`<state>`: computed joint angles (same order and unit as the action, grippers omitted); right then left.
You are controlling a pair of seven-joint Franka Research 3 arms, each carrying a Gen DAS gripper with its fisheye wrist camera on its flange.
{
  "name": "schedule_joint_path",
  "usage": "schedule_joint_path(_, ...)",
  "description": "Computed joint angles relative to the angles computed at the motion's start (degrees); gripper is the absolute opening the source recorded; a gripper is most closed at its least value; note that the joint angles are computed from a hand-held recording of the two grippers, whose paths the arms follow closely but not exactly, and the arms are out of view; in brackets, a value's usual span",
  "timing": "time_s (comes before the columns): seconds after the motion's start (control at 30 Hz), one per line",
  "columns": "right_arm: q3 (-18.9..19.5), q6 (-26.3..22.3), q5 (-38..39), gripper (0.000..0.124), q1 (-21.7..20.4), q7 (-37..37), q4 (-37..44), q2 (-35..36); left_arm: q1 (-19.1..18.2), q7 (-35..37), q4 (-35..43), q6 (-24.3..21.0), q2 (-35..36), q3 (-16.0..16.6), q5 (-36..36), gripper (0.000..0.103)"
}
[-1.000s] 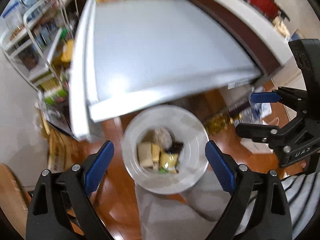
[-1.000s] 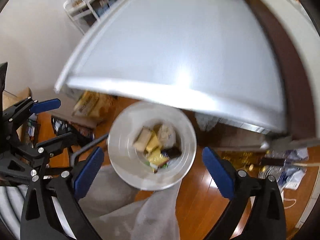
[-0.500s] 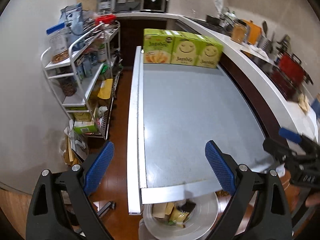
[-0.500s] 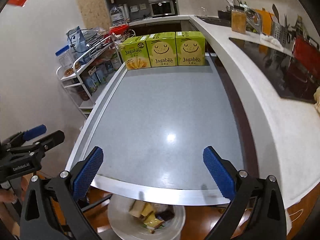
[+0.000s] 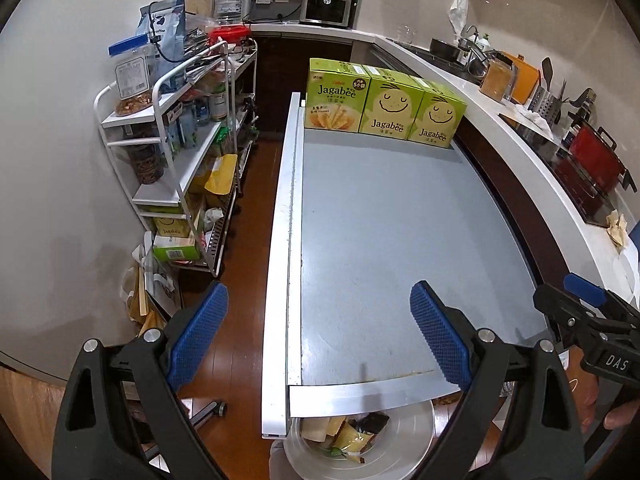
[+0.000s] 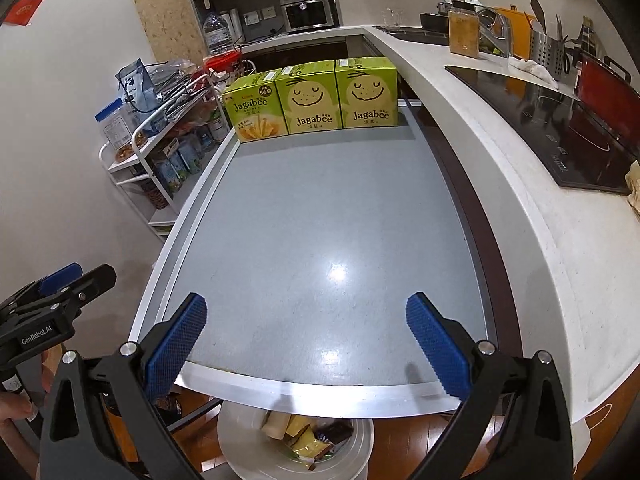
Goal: Collect trash
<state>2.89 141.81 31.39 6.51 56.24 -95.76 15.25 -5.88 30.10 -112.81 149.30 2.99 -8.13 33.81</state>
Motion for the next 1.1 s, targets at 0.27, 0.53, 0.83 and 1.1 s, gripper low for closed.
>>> schedule_joint_path(0.27,0.1,-0.1,0.2,0.098,0.0,-0.5,0.1,-0.2,-0.1,0.3,0.4,-0.2,0.2,0.1,0.2,0.094)
schedule_joint_path(0.53,0.0,-0.7,0.1,0.098,0.0,-0.4,1.0,0.3,-0.1,0.4,0.5,-0.3,0.3,0.1,0.2,0.094)
schedule_joint_path(0.83,-0.1,-0.7,-0.6,0.098,-0.1,0.1,2.0,1.0,0.0,0.9,0.9,-0.3,0.3,0.1,0.0,0.094)
schedule_joint_path(1.1,-0.1,-1.1,-0.9,0.098,-0.1,0.6,2.1,1.0,0.0,1.1,1.2,-0.3,0.4,0.1,0.1,0.094)
